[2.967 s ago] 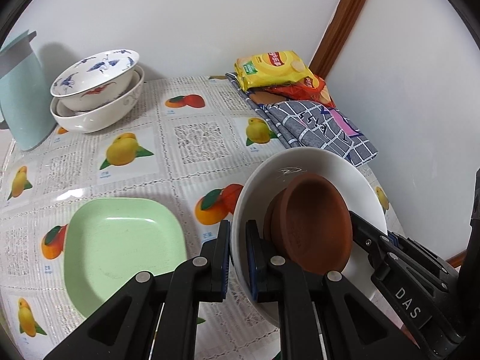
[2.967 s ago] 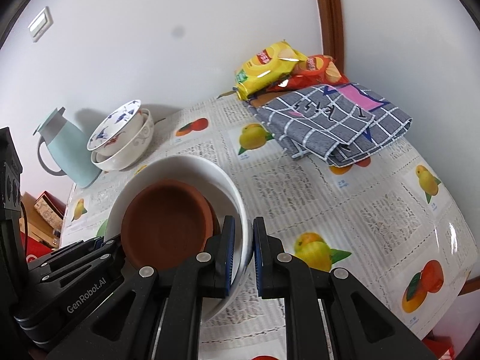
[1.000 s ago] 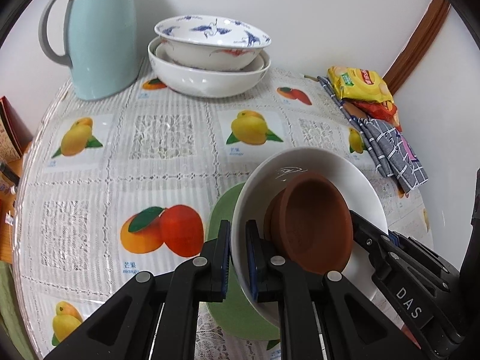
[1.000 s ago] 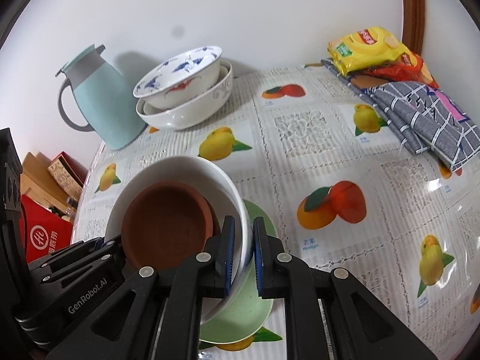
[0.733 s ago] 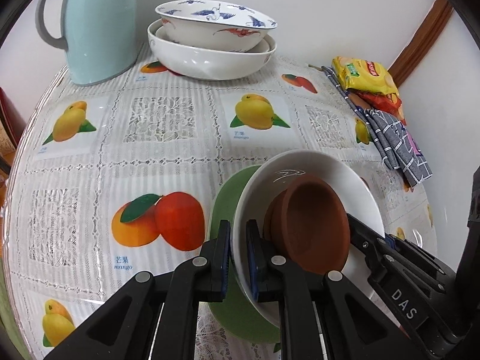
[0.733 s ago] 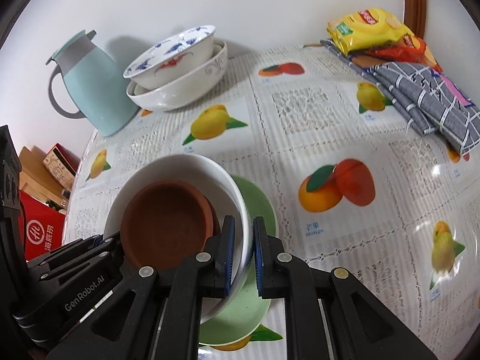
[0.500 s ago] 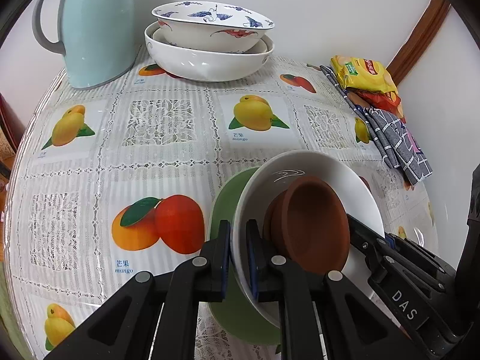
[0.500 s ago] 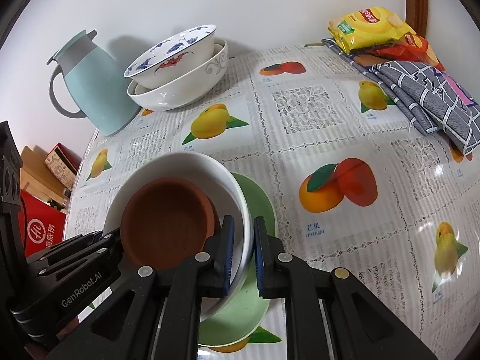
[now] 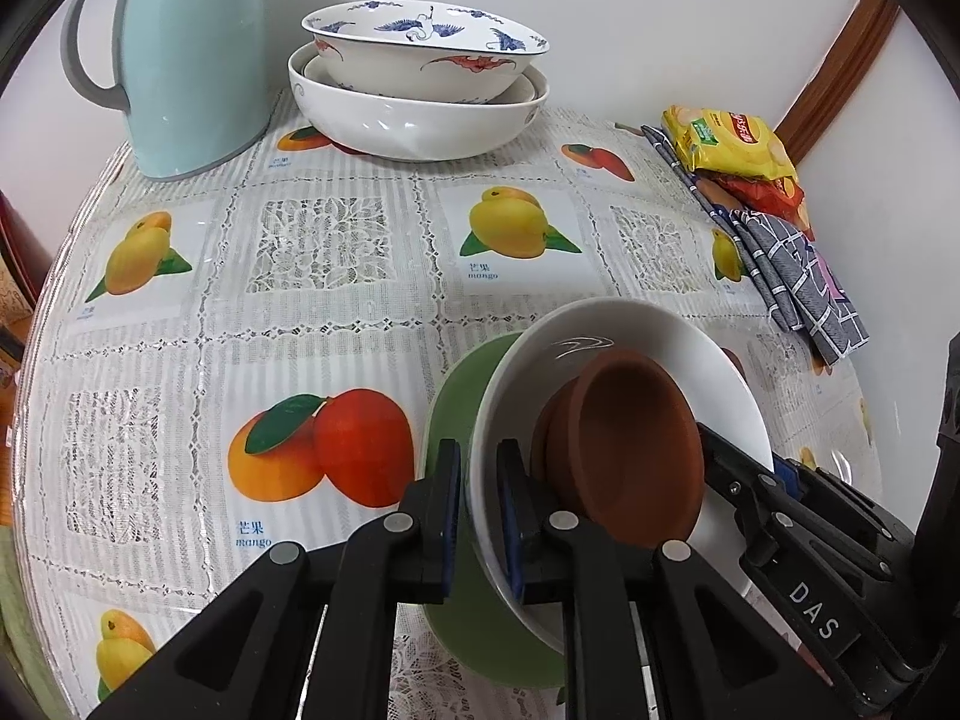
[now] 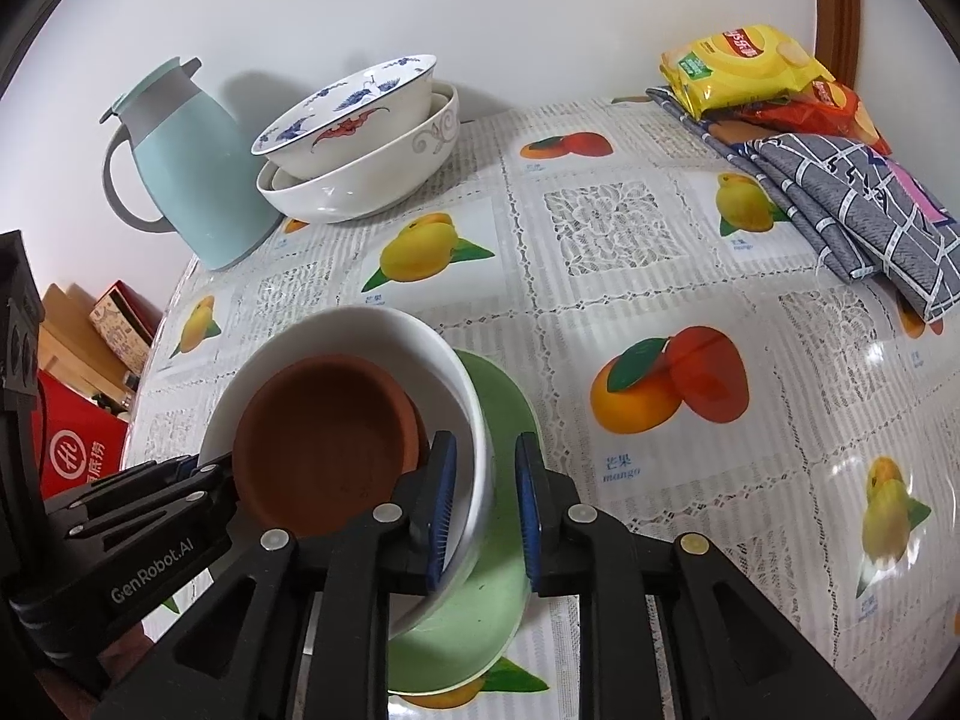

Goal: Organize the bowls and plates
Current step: 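Lower the white bowl with both grippers onto the green plate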

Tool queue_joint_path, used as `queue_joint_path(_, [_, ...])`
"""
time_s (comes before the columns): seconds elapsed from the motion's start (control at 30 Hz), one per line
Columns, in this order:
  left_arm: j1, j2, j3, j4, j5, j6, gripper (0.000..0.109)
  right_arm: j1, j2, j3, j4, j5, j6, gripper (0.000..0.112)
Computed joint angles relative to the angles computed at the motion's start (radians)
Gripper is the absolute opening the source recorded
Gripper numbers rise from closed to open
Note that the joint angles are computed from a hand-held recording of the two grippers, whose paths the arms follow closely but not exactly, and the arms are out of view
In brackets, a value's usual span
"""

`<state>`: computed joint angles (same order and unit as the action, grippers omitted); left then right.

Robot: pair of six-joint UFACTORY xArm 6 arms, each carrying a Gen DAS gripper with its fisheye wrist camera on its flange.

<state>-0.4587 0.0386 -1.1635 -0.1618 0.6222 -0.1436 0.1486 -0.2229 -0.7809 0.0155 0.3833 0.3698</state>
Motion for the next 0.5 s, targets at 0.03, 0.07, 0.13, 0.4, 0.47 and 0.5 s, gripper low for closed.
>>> queue_joint_path(0.03, [-0.001, 0.001, -0.001, 0.010, 0.001, -0.005, 0.016, 0.000, -0.001, 0.002, 0.018, -0.003, -0.013, 0.019])
queue_joint_path(0.07, [-0.003, 0.000, -0.002, 0.032, 0.003, -0.019, 0.017, -0.002, -0.001, 0.003, 0.029, -0.005, -0.022, 0.019])
queue_joint_path(0.13, [-0.002, -0.002, 0.000, 0.033, 0.004, -0.021, 0.017, -0.002, -0.002, 0.005, 0.046, -0.007, -0.038, 0.019])
queue_joint_path(0.4, [-0.003, -0.027, 0.016, 0.026, 0.008, -0.011, 0.019, -0.002, -0.035, 0.027, 0.093, -0.017, -0.087, 0.023])
queue_joint_path(0.47, [-0.005, -0.035, 0.018, 0.034, 0.015, -0.012, 0.020, -0.002, -0.043, 0.031, 0.095, -0.015, -0.091, 0.024])
queue_joint_path(0.5, [-0.007, -0.041, 0.019, 0.043, 0.023, -0.016, 0.020, -0.002, -0.047, 0.033, 0.093, -0.014, -0.090, 0.026])
